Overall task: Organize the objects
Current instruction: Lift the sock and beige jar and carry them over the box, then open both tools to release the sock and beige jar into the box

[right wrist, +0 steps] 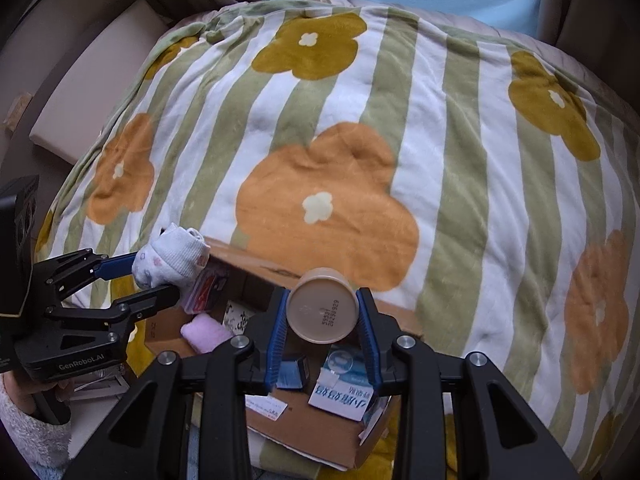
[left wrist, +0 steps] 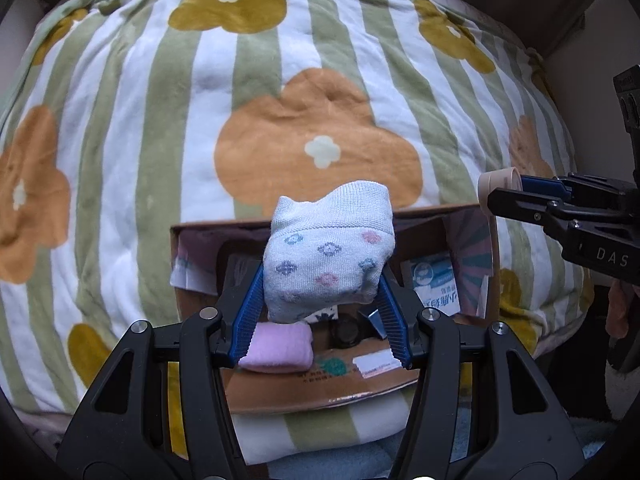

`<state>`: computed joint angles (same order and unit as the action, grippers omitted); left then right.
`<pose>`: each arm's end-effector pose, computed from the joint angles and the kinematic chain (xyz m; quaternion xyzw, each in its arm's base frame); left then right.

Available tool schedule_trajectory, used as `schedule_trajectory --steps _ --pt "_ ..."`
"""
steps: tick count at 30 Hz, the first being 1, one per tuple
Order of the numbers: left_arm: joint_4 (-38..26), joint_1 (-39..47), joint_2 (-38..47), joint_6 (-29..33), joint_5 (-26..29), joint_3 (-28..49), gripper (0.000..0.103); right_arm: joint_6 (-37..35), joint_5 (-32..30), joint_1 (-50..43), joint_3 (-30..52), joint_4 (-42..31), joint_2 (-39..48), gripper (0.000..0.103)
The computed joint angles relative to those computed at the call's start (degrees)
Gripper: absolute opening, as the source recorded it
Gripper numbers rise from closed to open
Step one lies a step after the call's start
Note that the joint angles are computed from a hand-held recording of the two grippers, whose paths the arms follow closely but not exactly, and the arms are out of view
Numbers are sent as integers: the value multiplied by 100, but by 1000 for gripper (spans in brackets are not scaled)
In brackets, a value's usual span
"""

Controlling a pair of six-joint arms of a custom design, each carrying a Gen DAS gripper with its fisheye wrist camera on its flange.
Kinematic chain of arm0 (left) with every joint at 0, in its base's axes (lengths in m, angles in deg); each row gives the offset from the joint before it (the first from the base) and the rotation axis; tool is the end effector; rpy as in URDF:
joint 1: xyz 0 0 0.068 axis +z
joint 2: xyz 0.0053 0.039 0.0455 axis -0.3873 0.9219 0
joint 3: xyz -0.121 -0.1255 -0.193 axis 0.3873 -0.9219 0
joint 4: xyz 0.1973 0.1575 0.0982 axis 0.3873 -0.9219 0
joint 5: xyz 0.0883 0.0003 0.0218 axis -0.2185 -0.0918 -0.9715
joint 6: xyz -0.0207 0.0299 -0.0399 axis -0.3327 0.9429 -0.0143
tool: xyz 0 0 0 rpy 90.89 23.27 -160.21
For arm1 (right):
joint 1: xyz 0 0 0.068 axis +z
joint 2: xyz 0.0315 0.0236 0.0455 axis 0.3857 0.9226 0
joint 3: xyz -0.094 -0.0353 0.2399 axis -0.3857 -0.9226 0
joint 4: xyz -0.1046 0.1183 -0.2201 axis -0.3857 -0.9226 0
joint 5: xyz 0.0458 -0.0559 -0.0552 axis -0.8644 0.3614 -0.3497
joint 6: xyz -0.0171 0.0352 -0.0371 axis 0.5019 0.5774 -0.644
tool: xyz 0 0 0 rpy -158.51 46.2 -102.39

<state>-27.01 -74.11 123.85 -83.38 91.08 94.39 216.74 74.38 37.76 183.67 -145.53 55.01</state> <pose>0.1514 -0.1937 0.2170 0.1859 0.9666 -0.1419 0.1046 0.4310 0.0988 0.2321 0.8420 0.4822 -0.0334 0.2397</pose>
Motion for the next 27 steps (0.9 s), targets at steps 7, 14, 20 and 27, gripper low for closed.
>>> schedule_trajectory --steps 7,14,20,27 --pt "850 -550 -50 -1535 -153 -995 51 -84 -139 36 918 514 1077 31" --pt "1402 -539 206 -1585 -90 -1394 51 -55 -274 -56 1141 1049 1623 31" --pt "1316 -435 365 -1349 -172 -1273 51 -11 -261 -126 1206 984 1677 31" --pt "1041 -406 385 -1285 -429 -1075 85 -32 -181 -206 924 1065 1483 31"
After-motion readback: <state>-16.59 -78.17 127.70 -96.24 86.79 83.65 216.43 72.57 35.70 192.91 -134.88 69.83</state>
